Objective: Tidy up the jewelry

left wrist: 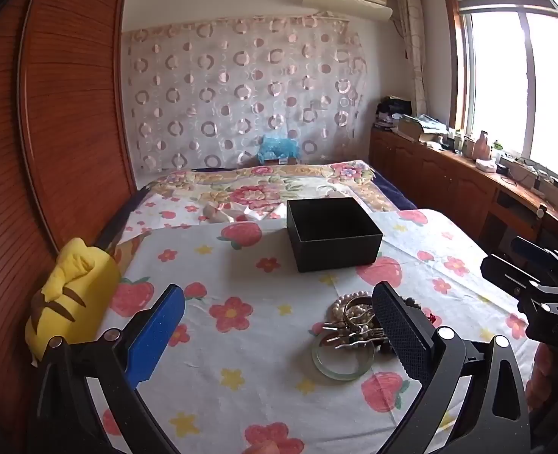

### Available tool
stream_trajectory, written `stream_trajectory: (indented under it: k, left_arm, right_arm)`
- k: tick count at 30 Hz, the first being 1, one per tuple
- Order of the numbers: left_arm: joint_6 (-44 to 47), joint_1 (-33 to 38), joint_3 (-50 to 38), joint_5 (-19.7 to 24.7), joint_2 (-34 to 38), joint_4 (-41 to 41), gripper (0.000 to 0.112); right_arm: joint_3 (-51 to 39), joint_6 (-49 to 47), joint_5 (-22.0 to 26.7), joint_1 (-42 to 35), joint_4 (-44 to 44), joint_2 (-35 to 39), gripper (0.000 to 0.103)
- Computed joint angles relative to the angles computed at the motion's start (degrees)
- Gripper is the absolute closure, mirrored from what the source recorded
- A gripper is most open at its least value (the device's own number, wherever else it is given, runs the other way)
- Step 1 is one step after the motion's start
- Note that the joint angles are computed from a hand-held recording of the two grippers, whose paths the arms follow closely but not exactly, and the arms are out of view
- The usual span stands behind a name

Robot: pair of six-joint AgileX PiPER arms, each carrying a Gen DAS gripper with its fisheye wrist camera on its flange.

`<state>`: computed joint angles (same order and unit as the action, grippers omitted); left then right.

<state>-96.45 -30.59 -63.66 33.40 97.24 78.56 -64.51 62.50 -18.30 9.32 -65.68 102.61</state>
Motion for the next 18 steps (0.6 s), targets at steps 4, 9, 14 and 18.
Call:
stream_trajectory:
  k: [4,9,14,18]
  left_arm:
    - [-0.56,-0.04,0.01,0.05,0.09,0.46,0.016]
    - [-1.13,0.00,0.16,-0.10,0.06,1.02,0.016]
    - [-1.61,-0.04,0.28,-0.11,-0.02,1.39,0.016]
    - [-1.87,-0.05,0.37,-0.06,-0.03,1.67,0.016]
  right_arm:
    - [-0.02,0.89,-0.44,-0.17,-0.57,0.05,0.002]
    - [-0.04,0.84,-0.62,-0.29,-0.53,0.04,0.002]
    - [0.40,-0.34,-0.74,-0.25,0.65,-0.26,0.002]
    - [0.16,-0.01,-0.51,-0.20,0.34,-0.14,0.002]
